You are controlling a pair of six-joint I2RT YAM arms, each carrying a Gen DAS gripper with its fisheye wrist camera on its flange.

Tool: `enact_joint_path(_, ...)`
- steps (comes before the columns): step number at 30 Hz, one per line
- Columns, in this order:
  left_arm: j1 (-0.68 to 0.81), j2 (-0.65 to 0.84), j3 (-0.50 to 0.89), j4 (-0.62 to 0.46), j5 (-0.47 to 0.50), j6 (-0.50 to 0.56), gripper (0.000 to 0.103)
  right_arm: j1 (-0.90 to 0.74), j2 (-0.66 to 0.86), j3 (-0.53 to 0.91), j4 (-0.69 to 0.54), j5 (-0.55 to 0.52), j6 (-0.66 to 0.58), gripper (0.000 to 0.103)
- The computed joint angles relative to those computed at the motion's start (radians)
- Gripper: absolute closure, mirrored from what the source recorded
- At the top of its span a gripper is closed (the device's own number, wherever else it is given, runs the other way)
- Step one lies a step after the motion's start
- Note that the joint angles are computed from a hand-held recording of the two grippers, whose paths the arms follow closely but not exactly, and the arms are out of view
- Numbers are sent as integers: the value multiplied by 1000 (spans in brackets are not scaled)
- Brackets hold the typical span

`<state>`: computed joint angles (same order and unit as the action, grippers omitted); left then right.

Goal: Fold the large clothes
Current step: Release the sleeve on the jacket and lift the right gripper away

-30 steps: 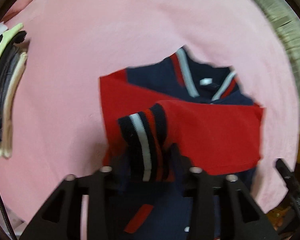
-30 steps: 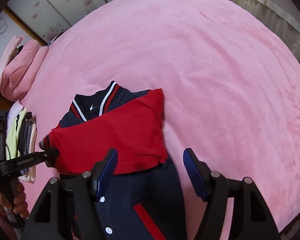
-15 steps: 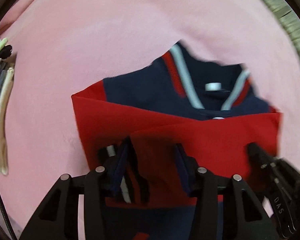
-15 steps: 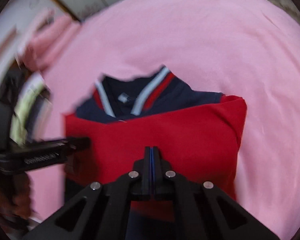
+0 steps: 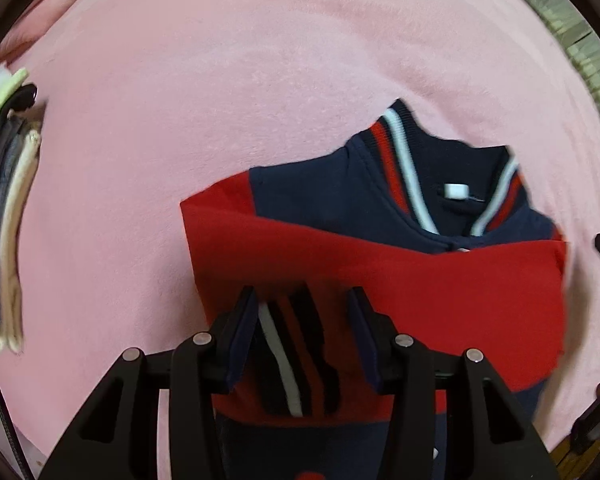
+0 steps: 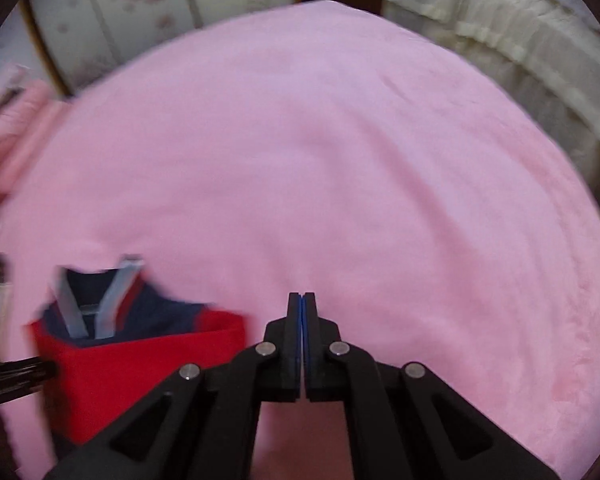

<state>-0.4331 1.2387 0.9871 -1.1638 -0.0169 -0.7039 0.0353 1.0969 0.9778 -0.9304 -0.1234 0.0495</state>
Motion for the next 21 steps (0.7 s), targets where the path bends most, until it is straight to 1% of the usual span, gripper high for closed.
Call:
enact_joint_path(2, -20, -20, 6, 2, 43, -29, 57, -2, -26, 16, -81, -169, -6, 103)
enact_joint_path(4, -55, -40, -7, 1, 77, -62, 57, 49, -51, -12, -119, -258, 29, 103)
enact_joint_path(5, -76, -44, -14, -4, 83, -79, 57, 90, -65, -35, -127, -269, 57, 103)
enact_joint_path(6, -99, -40, -20, -11, 82, -98, 57, 114, -73, -57, -128, -270, 72, 103)
enact_joint_path(9, -150, -35, -40, -29, 56, -147, 58, 194, -109, -135, -153, -252, 165, 103)
enact_joint_path(11, -142, -37, -57, -32, 53, -148, 58, 200, -140, -155, -172, -208, 174, 103)
enact_joint_path(13, -141, -22, -67, -49, 51, -146, 58, 157, -187, -170, -215, -152, 140, 103)
enact_joint_path(14, -133, -34, -76, -57, 54, -126, 58, 123, -212, -169, -255, -139, 119, 103)
enact_joint_path(15, -136, -25, -74, -57, 50, -119, 57, 49, -211, -164, -289, -139, 62, 103)
enact_joint_path(16, -140, -11, -68, -58, 46, -112, 57, 7, -215, -161, -312, -148, 27, 103)
enact_joint_path(17, -166, 44, -45, -42, 37, -127, 57, -12, -209, -148, -330, -123, 5, 103)
enact_joint_path(18, -178, 78, -19, -50, 29, -131, 57, 19, -178, -130, -324, -34, 7, 103)
enact_joint_path(19, -198, 140, 15, -26, 25, -149, 57, 31, -167, -119, -332, 18, 4, 101)
enact_joint_path(21, -209, 156, 52, -51, 28, -160, 57, -47, -158, -90, -367, -22, -51, 101)
